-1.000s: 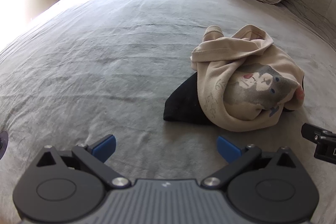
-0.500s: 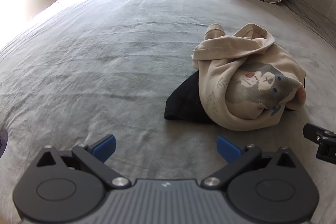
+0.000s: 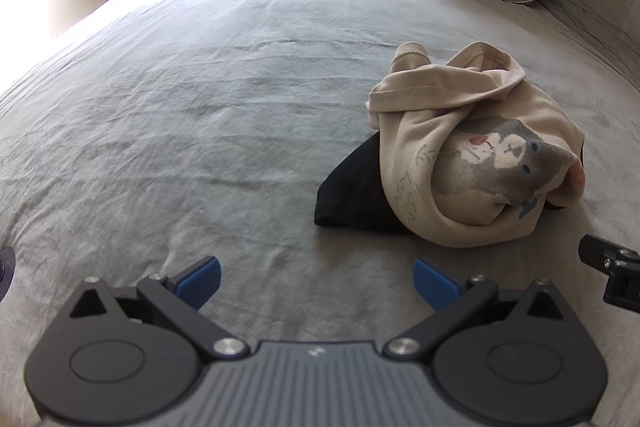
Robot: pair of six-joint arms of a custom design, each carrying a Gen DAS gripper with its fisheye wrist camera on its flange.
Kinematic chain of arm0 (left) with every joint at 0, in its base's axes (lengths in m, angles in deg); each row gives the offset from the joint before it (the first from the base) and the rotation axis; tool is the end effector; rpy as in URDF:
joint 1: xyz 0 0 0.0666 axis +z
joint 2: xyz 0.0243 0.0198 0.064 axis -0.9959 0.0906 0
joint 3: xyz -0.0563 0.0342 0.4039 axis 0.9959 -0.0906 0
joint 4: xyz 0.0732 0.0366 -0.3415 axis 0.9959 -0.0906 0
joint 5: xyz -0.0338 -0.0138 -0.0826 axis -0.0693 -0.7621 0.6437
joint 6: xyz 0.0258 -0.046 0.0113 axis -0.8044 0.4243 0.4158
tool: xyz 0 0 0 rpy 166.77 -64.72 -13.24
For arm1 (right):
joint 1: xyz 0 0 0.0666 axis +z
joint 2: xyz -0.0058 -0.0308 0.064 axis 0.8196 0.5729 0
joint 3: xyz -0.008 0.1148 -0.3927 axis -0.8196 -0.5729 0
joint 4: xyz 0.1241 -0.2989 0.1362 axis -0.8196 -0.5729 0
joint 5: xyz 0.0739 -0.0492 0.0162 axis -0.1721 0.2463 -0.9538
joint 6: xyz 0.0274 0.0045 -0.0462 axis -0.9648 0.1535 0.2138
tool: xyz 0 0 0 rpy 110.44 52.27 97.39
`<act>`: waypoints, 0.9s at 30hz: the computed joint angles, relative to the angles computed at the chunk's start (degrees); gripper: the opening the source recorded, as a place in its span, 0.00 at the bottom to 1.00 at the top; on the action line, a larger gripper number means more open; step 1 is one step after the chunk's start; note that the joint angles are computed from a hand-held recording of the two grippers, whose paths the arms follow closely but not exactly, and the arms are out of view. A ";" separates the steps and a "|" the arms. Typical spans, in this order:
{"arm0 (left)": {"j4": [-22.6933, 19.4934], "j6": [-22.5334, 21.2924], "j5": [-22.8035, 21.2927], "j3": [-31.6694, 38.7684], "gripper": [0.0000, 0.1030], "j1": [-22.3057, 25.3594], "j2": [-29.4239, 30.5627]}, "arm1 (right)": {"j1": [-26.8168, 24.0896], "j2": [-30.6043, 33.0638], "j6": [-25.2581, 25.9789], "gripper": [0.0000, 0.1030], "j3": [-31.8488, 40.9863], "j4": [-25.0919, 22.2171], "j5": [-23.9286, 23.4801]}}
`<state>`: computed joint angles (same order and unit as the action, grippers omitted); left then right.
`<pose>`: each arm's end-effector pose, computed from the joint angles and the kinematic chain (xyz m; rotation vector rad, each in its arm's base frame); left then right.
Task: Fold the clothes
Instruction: 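Move both tools toward the bunched beige hoodie on the bed, then grasp the beige hoodie edge with the right gripper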
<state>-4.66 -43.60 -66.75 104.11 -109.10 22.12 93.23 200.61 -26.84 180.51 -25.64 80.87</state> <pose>0.5591 -0.2463 0.4020 0.2911 2.4559 -0.0275 0.5181 0.3802 0.3909 0.4342 2.3412 -0.1619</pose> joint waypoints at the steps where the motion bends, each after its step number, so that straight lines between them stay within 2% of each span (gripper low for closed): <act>1: 0.07 -0.05 -0.01 -0.02 1.00 -0.01 -0.03 | 0.00 0.01 0.02 1.00 0.03 0.00 0.02; 11: -0.94 1.22 0.43 0.68 1.00 0.31 -0.05 | 0.07 0.40 0.70 1.00 0.64 -0.05 0.70; 16: -5.61 3.18 2.06 4.66 1.00 0.76 1.43 | -0.35 1.61 -0.76 1.00 3.22 -2.36 -1.73; 22: -7.99 4.27 5.35 8.66 1.00 2.13 3.09 | -1.81 5.61 4.70 1.00 13.75 -8.39 -7.50; 27: -6.20 5.85 4.68 9.10 1.00 3.04 4.54 | -3.14 5.31 6.66 1.00 15.14 -3.68 -8.71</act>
